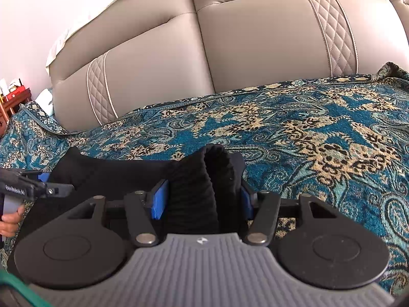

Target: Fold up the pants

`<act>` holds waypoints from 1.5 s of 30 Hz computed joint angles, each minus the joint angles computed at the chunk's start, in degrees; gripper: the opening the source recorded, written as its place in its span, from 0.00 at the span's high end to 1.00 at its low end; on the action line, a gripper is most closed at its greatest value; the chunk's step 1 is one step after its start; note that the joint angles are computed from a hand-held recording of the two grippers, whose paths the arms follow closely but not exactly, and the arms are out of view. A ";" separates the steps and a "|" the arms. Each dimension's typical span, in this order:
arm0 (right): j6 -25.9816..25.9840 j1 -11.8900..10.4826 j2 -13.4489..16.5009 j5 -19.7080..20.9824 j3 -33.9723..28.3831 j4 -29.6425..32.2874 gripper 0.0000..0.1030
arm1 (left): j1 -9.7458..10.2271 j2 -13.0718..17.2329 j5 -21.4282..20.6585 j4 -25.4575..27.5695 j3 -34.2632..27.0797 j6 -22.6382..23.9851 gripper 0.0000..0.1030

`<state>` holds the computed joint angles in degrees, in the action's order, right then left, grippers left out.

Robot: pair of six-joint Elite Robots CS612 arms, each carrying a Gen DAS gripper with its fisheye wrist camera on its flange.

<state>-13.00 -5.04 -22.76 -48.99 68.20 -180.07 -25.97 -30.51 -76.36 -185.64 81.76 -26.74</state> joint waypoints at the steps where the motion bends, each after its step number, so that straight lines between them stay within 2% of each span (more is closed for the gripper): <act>1: 0.31 -0.06 0.03 0.26 0.04 -0.13 0.43 | -0.14 -0.10 0.24 0.20 0.10 -0.37 0.05; 3: 1.08 -0.20 0.01 0.91 0.32 -0.53 0.46 | -0.14 -0.29 -0.18 0.09 0.34 -1.65 0.05; 4: 1.34 -0.23 -0.09 1.05 0.73 -1.04 0.50 | -0.07 -0.35 -0.53 -0.36 0.53 -2.39 0.06; 6: 2.04 -0.28 -0.50 1.30 2.05 -2.26 0.58 | -0.26 -0.56 1.12 -1.15 1.19 -4.39 0.18; 8: 3.24 -0.15 -1.23 0.74 3.63 -3.22 0.67 | -0.76 -0.87 5.04 -1.06 1.87 -7.65 0.50; 9: 3.81 -0.07 -1.61 0.53 4.30 -3.45 0.69 | -1.00 -1.07 6.54 -0.84 2.16 -9.64 0.57; 11: 5.38 0.12 -2.20 0.26 5.33 -4.48 0.74 | -2.15 -1.80 11.08 0.71 2.73 -11.94 0.84; 13: 6.42 0.56 -2.78 -0.31 6.31 -6.48 0.77 | -3.69 -2.12 17.56 1.77 2.80 -9.97 0.90; 16: 5.44 1.91 -3.56 -2.78 7.19 -9.98 0.79 | -4.45 -2.45 22.79 0.25 3.27 -9.30 0.91; 19: 6.43 3.40 -3.61 -4.99 6.03 -9.80 0.80 | -3.83 -3.02 24.57 0.46 3.62 -10.83 0.91; 25: 12.70 6.48 -0.83 -6.74 -1.55 -7.11 0.80 | -0.67 -3.21 25.22 1.97 1.59 -10.32 0.91; 31: 16.34 9.12 4.08 -7.94 -13.43 -0.61 0.80 | 2.37 0.10 26.84 7.43 -6.20 -8.56 0.91; 36: 14.47 10.68 7.69 -10.51 -21.40 6.99 0.79 | 4.07 3.32 25.78 12.96 -11.42 -8.20 0.90; 37: 13.57 10.78 7.99 -10.74 -21.94 8.05 0.78 | 4.24 3.87 25.60 14.25 -12.11 -7.92 0.86; 39: 10.86 10.90 8.14 -11.25 -22.18 9.65 0.65 | 4.27 4.53 25.86 17.29 -12.91 -7.50 0.72; 40: 9.70 10.89 7.93 -11.64 -21.84 10.24 0.44 | 4.28 4.57 25.89 19.39 -13.04 -7.83 0.63; 41: 8.81 10.83 7.52 -12.19 -21.14 10.47 0.33 | 4.15 4.35 25.91 20.64 -12.71 -8.61 0.59; 42: 7.73 10.64 6.88 -12.23 -19.93 10.08 0.29 | 4.08 3.96 25.62 20.86 -11.93 -9.49 0.57; 45: 7.41 9.43 4.81 -10.20 -15.34 7.22 0.25 | 3.94 1.91 21.97 16.22 -7.34 -11.09 0.46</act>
<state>-5.59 4.39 -17.95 -59.19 52.86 -172.85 -22.04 -28.61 -54.39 -169.43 74.42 -37.84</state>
